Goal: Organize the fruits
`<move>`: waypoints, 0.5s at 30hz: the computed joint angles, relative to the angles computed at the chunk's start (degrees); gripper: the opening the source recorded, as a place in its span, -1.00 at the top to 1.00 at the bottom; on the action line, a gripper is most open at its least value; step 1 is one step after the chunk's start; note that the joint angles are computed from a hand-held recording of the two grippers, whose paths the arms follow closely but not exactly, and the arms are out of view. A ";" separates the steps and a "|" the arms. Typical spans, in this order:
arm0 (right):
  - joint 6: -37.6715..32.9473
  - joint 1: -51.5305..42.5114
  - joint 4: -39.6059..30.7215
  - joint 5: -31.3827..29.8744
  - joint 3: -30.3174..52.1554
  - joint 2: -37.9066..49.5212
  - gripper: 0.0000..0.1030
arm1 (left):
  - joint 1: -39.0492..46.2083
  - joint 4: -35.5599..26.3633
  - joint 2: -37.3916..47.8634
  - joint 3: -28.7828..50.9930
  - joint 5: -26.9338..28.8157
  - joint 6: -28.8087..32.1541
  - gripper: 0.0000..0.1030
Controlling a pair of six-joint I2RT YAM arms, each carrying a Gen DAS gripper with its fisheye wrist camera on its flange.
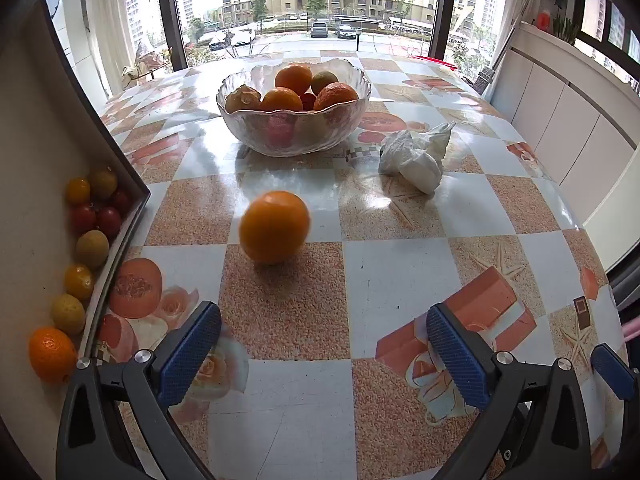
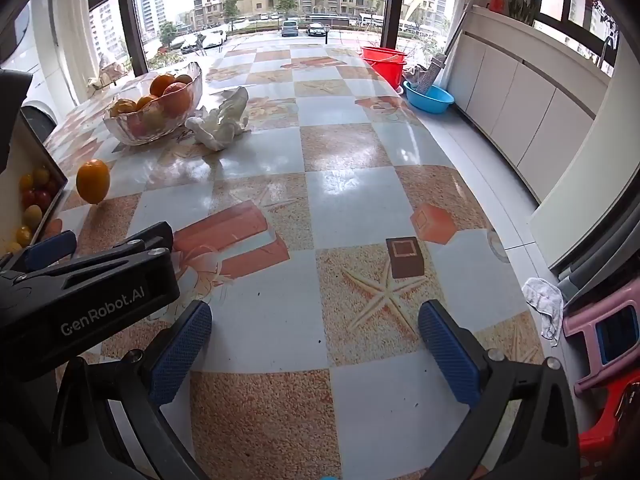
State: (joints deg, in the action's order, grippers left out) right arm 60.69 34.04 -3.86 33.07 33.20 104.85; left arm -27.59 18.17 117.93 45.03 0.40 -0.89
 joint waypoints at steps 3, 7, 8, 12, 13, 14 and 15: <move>0.03 0.00 -0.09 -0.08 0.05 -0.01 -1.00 | 0.00 0.00 0.00 0.00 0.00 0.00 -1.00; 0.01 -0.06 0.01 -0.25 -0.03 -0.09 -1.00 | 0.00 0.00 0.00 0.00 0.00 0.00 -1.00; 0.01 -0.10 0.10 -0.33 -0.08 -0.14 -1.00 | 0.00 0.00 0.00 0.00 0.00 0.00 -1.00; -0.01 -0.14 0.15 -0.39 -0.12 -0.18 -1.00 | 0.00 0.00 0.00 0.00 0.00 0.00 -1.00; -0.08 -0.16 0.25 -0.41 -0.19 -0.21 -1.00 | 0.00 0.00 0.00 0.00 0.00 0.00 -1.00; -0.17 -0.17 0.35 -0.44 -0.24 -0.24 -1.00 | 0.00 0.00 0.00 0.00 0.00 0.00 -1.00; -0.17 -0.17 0.35 -0.44 -0.24 -0.24 -1.00 | 0.00 0.00 0.00 0.00 0.00 0.00 -1.00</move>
State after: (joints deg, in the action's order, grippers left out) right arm 60.52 33.86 -3.51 32.63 32.95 104.61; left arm -27.59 18.17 117.93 45.03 0.40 -0.89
